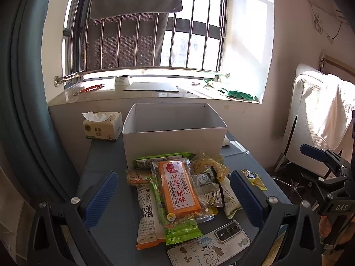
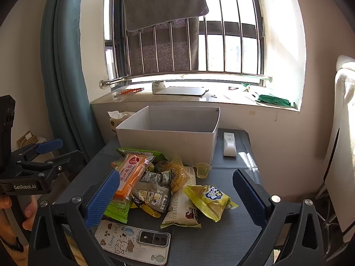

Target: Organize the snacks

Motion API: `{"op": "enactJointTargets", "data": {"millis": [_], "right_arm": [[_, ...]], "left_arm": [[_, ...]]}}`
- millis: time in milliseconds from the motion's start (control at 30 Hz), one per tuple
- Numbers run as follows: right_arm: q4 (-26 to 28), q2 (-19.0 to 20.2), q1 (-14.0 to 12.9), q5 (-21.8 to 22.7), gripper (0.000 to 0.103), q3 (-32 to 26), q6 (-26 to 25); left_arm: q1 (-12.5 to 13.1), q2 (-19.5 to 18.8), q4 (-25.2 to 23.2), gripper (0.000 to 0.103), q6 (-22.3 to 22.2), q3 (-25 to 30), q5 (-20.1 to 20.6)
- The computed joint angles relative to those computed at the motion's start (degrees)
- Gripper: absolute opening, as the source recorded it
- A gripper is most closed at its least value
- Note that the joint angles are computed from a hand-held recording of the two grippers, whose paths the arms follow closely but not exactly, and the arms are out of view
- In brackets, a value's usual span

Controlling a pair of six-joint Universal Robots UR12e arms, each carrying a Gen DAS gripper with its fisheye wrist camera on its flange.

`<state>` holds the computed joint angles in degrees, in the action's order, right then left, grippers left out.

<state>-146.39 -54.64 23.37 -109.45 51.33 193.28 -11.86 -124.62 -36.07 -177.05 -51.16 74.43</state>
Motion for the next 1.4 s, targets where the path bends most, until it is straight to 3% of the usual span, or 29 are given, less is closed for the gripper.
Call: {"op": "enactJointTargets", "data": {"millis": [1200,1400], "right_arm": [[-0.93,-0.38,-0.29,1.74,0.103,0.97,0.89],[-0.07,-0.46,-0.37,-0.11,0.103,1.29,0.37]], "left_arm": [[0.03,0.19,0.80,0.103,0.10,-0.41,-0.05],[0.15,0.37,1.82,0.103,0.26,-0.89,-0.15]]}}
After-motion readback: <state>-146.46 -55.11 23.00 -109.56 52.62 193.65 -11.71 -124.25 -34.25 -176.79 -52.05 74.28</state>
